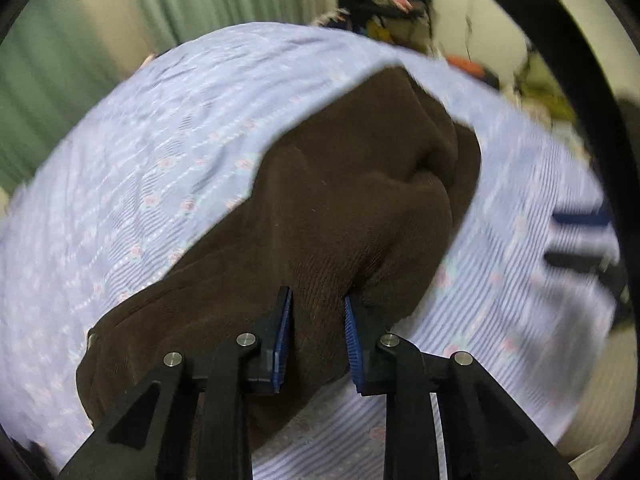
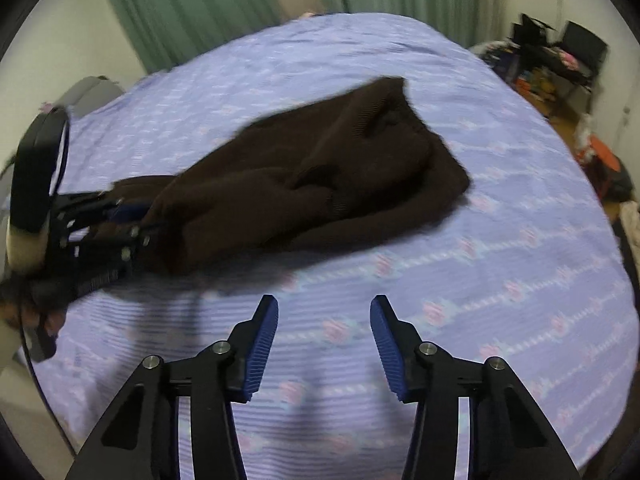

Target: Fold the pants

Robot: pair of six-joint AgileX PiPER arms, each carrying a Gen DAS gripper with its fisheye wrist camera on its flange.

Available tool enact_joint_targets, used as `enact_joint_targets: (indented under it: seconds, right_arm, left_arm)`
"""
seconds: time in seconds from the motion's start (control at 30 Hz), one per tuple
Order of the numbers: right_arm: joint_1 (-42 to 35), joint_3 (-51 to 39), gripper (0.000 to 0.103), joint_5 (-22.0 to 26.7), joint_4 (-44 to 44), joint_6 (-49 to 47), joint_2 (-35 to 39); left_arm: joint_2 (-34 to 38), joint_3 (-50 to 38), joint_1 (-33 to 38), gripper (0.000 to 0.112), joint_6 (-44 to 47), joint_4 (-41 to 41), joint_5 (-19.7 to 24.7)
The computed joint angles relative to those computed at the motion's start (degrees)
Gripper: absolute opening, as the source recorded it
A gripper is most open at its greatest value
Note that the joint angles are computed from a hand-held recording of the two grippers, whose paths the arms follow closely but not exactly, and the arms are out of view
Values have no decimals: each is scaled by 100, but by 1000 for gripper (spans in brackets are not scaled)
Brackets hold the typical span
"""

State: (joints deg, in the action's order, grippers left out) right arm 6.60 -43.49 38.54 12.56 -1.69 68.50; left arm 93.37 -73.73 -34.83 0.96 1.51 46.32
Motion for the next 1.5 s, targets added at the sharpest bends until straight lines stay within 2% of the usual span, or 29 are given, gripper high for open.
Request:
enact_joint_targets:
  seconds: [0.1, 0.17, 0.2, 0.37, 0.47, 0.6, 0.63, 0.7, 0.8, 0.87, 1.03, 1.07, 1.1, 1.2, 1.33, 1.37, 1.43, 1.47, 1.5]
  right_arm:
    - [66, -247, 49, -107, 831, -976, 259]
    - [165, -545, 49, -176, 1451, -1729, 584]
    - [207, -720, 49, -172, 1664, -1999, 758]
    - [363, -1461, 49, -125, 2362, -2959, 1365]
    - [456, -1743, 49, -98, 2642, -3252, 1557]
    - [445, -1941, 51, 62, 3067, -3763, 1688]
    - [451, -1974, 53, 87, 3168, -3878, 1735]
    - [494, -2195, 58, 197, 3153, -3993, 1947]
    - [561, -2632, 58, 466, 3099, -4243, 2342]
    - [556, -2999, 64, 690, 3172, -4393, 2677]
    - [693, -3935, 65, 928, 2746, -3949, 3358]
    - [685, -3983, 68, 955, 2928, -4123, 3374]
    - [690, -4002, 75, 982, 3163, -4353, 3389]
    - [839, -4534, 76, 1403, 3052, -4212, 3812]
    - [1134, -4679, 76, 1555, 2959, -4205, 4009]
    - [1182, -4635, 75, 1487, 2918, -4222, 4013]
    - [1288, -4462, 62, 1298, 2672, -4105, 4004]
    - [1314, -4377, 45, 1225, 2517, -3974, 4012]
    - [1295, -4345, 36, 1194, 2425, -3788, 4080]
  left_arm:
    - [104, -398, 566, 25, 474, -752, 150]
    - [437, -972, 992, 24, 815, -1337, 470]
    - [502, -1066, 1054, 22, 811, -1447, 471]
    - [623, -1500, 1279, 15, 732, -1600, 444]
    - [666, -1728, 1446, 13, 737, -1780, 739]
    - [362, -1491, 1524, 11, 811, -1678, 545]
    - [409, -1509, 1656, 11, 907, -1791, 628]
    - [487, -1503, 1692, 11, 738, -1723, 567]
    - [420, -1474, 1751, 11, 647, -1783, 417]
    - [286, -1395, 1788, 11, 565, -1748, 334]
    - [62, -1326, 1963, 11, 587, -1835, 359]
    - [40, -1312, 1910, 11, 532, -1699, 324]
    - [61, -1323, 1866, 11, 503, -1581, 307]
    - [274, -1422, 1889, 11, 469, -1637, 400]
    - [383, -1296, 1847, 11, 311, -1500, 291]
    - [387, -1245, 1879, 11, 339, -1556, 287]
    - [385, -1152, 1924, 12, 409, -1690, 315]
    - [389, -1129, 1930, 12, 457, -1741, 363]
    - [325, -987, 1930, 16, 556, -1796, 397]
